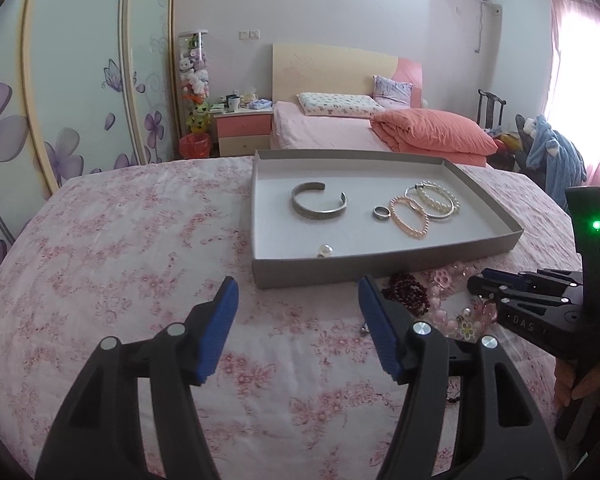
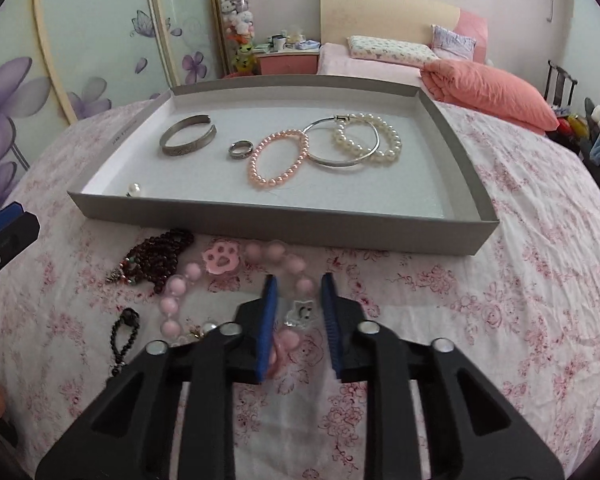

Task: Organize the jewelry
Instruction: 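Grasp the dark red bead necklace with the left tool while the right grasps the pink paw-charm bracelet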

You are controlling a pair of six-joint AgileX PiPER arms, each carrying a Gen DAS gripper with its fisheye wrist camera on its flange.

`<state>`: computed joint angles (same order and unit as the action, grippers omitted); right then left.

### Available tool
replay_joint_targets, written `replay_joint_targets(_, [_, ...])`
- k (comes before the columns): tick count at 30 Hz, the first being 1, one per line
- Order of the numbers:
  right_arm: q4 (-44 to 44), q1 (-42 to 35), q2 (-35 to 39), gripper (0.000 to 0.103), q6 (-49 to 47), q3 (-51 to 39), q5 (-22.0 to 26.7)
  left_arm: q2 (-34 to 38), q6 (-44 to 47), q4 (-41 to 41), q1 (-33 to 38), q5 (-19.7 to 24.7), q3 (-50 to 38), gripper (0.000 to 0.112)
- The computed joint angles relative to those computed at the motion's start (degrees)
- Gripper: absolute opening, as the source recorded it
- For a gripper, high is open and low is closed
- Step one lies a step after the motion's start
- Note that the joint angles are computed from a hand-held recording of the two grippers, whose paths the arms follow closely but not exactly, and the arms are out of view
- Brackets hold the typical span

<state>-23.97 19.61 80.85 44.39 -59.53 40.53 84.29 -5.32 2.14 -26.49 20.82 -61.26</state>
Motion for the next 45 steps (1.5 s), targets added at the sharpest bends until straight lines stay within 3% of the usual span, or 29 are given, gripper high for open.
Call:
replay_joint_targets(9, [-3.9, -4.7, -5.5, 0.018, 4.1, 4.9, 3.6, 3.5, 3.6, -2.2, -3.2, 1.9, -3.3, 0.064])
replay_joint_targets(16, [-3.9, -7.8, -7.1, 0.018, 3.7, 6.8, 3.0, 11.7, 5.5, -3.3, -7.8, 8.0, -11.9, 0.064])
replay_joint_targets(21, [-3.9, -7.4, -6.3, 0.018, 2.9, 6.1, 3.0, 17.4, -0.1, 3.0, -10.5, 11.6, -17.7, 0.063])
replay_joint_targets(23, [-3.9, -7.3, -6.2, 0.018, 2.9, 5.9, 3.0, 18.9, -1.0, 3.9, -10.9, 12.7, -19.2, 0.053])
replay_joint_targets(24, [-3.9, -7.4, -6.2, 0.018, 2.8, 5.9, 3.0, 19.4, -0.7, 3.7, -10.9, 13.3, -19.6, 0.041])
replay_joint_targets(27, [-4.0, -6.9, -5.7, 0.018, 2.9, 5.5, 3.0, 19.3, 0.6, 2.2, -10.0, 13.0, -19.3, 0.018])
replay_joint_targets(37, [-2.4, -5.9, -4.6, 0.019, 1.3, 4.5, 1.9, 14.3, 9.4, -5.9, 0.1, 12.0, -13.0, 0.014])
replay_joint_targets(45, [-2.0, -5.8, -5.5, 0.019, 1.5, 5.0, 2.3, 12.0, 11.9, -7.2, 1.4, 10.7, -9.8, 0.020])
